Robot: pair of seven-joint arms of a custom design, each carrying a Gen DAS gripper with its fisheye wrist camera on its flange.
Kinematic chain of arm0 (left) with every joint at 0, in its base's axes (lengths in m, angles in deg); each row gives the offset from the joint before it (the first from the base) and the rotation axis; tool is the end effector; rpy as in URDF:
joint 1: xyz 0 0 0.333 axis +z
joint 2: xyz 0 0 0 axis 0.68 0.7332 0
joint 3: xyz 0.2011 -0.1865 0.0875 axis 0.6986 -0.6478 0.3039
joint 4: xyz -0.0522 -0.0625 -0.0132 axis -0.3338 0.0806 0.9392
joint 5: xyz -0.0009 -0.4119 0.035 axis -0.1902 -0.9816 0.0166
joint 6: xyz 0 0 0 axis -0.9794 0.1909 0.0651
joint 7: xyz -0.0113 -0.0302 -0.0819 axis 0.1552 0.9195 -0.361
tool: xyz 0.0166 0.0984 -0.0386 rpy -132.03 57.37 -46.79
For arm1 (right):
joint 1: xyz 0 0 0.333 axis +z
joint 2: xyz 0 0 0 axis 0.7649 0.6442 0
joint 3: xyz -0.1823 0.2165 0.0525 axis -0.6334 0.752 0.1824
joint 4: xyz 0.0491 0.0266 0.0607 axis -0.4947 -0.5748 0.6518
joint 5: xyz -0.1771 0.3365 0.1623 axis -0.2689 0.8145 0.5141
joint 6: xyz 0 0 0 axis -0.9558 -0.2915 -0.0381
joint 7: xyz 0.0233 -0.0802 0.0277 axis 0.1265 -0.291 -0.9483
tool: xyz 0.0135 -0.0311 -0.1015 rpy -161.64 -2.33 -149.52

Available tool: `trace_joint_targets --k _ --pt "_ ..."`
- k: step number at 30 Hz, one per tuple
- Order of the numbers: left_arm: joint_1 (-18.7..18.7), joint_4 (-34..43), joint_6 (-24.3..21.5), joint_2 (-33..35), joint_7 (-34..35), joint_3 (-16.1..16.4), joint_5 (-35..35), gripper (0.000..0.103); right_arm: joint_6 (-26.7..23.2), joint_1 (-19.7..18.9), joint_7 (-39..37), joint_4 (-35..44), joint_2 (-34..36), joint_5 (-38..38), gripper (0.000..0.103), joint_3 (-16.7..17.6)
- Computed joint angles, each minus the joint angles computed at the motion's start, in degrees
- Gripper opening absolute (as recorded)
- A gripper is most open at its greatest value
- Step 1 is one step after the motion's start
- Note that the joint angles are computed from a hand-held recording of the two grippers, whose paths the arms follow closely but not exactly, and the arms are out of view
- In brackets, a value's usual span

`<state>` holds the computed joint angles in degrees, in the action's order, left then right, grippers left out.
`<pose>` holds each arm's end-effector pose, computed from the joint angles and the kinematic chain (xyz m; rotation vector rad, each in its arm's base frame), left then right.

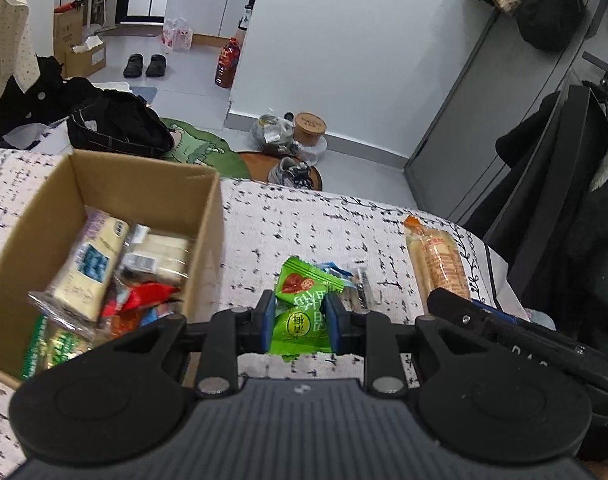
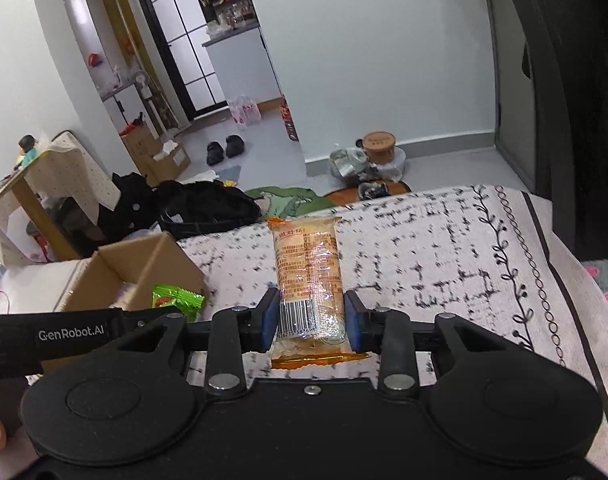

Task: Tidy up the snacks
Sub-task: 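Carry the green and orange packets over the box with both grippers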

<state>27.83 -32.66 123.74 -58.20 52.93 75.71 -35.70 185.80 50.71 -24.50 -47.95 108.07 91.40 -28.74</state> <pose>0.6567 -0.2329 0.5268 -2.2074 1.3104 -0.8496 0.7448 0.1344 0.4970 -1.8554 1.2134 -0.2444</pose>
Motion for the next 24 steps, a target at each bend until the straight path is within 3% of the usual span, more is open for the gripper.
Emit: trace_joint_targets --k 12,24 --pt "3.0 -5.58 -0.86 -7.03 -2.35 -0.41 5.16 0.025 -0.66 0.93 -3.16 0.69 -0.21 3.66 0.033 1.89" --pt "7.61 -11.26 -4.15 -12.77 -3.49 -2.58 5.82 0.025 -1.62 2.99 -5.03 1.24 -0.23 5.78 0.033 2.54"
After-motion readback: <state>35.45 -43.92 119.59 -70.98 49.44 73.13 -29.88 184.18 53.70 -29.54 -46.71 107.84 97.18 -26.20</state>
